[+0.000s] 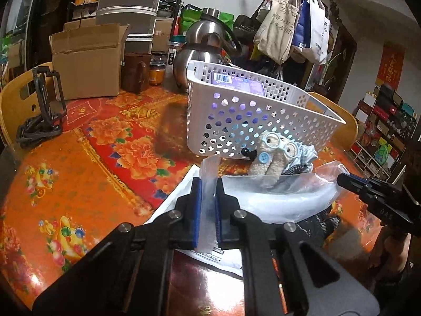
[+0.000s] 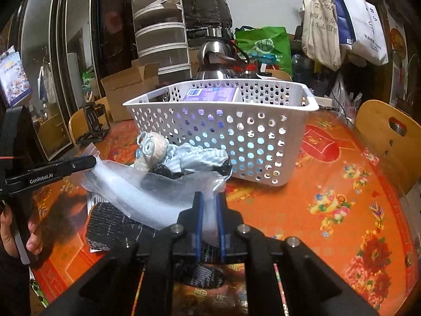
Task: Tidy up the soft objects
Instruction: 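Carry the clear plastic bag into the white basket and open both grippers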
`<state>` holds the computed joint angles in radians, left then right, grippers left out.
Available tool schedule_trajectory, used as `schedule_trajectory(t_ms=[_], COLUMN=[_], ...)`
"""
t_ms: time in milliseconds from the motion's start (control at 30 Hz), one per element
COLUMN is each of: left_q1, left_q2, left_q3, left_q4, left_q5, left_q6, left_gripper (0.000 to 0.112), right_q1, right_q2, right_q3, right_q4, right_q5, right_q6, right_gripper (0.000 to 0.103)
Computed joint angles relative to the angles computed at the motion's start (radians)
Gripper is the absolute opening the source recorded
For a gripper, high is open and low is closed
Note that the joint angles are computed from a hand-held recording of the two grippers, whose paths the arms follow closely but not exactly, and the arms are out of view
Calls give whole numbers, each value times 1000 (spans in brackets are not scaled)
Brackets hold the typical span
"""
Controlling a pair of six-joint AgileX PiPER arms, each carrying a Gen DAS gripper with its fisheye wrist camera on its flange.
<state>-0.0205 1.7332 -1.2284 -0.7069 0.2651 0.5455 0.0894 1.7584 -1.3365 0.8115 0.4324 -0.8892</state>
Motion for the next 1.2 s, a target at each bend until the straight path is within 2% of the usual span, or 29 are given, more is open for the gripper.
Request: schedule_trajectory(t_ms=[100, 233, 400, 533, 667, 767, 933, 1000, 1133, 1200], left_q1=[4, 19, 13, 34, 26, 8, -7, -5, -19, -16], left_q2=[-14, -45, -106, -169, -219, -247, -251, -240, -193, -144], left_q3=[20, 60, 118, 139, 136, 118, 30, -21, -168, -291], left_q4=[-57, -205, -193, -258, -188, -85, 39, 56, 194, 237], left_q5=[-7, -14, -34, 1, 13, 22, 76, 113, 177, 249], left_q6=[54, 189, 182, 230, 153, 48, -88, -123, -266, -326], left_gripper=[8, 7, 7, 7, 7, 7, 7, 7, 6, 6], right_q1=[0, -8, -15, -20, -34, -59, -96, -106, -111, -106], right_q2=[-10, -24, -52, -95, -125, -130, -146, -149, -130, -112], right_q3=[16, 39, 54, 62, 62, 36, -28, -70, -194, -269], right_q4=[29, 125, 170, 164, 146, 139, 112, 90, 16, -30], right_q5=[-11, -10, 1, 10, 42, 93, 149, 173, 223, 245], right_q6=[-29, -126, -171, -171, -152, -127, -80, -48, 46, 99], right_gripper=[8, 8, 8, 8, 8, 8, 8, 8, 8, 8])
